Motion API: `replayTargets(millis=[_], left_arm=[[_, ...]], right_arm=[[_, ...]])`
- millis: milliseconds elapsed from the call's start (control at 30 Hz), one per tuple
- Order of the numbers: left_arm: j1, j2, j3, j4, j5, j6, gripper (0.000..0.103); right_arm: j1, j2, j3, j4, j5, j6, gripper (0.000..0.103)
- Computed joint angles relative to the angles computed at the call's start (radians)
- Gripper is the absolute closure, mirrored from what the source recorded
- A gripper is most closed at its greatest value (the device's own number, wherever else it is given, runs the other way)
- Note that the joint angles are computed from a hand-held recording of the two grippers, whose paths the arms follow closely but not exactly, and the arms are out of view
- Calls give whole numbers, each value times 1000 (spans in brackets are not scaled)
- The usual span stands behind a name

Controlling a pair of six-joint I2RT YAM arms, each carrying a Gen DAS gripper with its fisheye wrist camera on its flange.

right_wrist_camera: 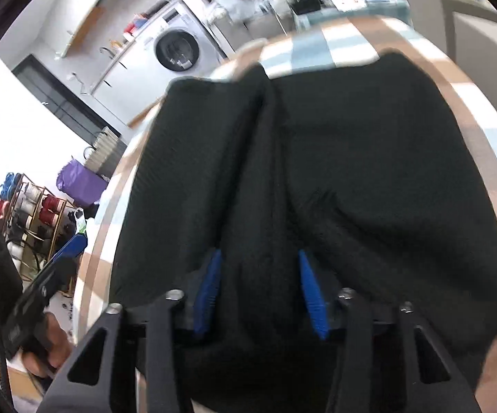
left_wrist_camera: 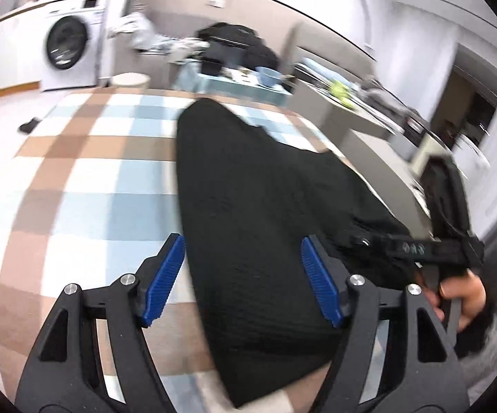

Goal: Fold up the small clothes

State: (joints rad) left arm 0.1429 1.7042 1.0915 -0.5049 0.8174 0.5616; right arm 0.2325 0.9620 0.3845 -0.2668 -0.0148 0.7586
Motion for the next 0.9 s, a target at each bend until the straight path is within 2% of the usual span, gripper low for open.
replayTargets(millis=[67, 100, 167, 200, 267, 333, 367, 467, 567, 600, 733, 833, 900], left_arm=[[7, 40, 32, 8, -8, -17, 35], [15, 56, 50, -1, -7, -15, 35], [22, 82, 80, -23, -6, 8, 35], [17, 85, 82, -23, -10, 14, 35], [-9, 76, 51, -10, -21, 29, 35], [-30, 83, 42, -20, -25, 55, 35], [-50, 77, 27, -14, -33, 54, 35], [-94, 40, -20, -12, -86, 84, 35], [-103, -5, -73, 12, -92, 102, 35], [-102, 0, -71, 2, -88, 109, 35], [-100, -15, -90, -1, -99, 86, 35], [-88, -10, -85, -8, -99, 79, 35], [-80, -8, -85, 1, -108, 75, 35]], right_arm=[[20, 31, 26, -7, -14, -19, 97], [25, 7, 19, 2, -16, -22, 98], [83, -142, 18, -53, 29, -20, 99], [125, -246, 21, -112, 82, 2, 99], [170, -348, 28, -222, 153, 55, 99], [179, -328, 23, -296, 196, 84, 99], [169, -252, 16, -306, 229, 97, 98], [88, -156, -16, -236, 160, 67, 95], [109, -201, 31, -316, 206, 88, 76], [111, -216, 38, -325, 221, 89, 73], [58, -215, 59, -257, 113, 45, 71], [-64, -16, 77, -64, -49, -16, 65], [-104, 84, 106, -43, -71, -10, 65]])
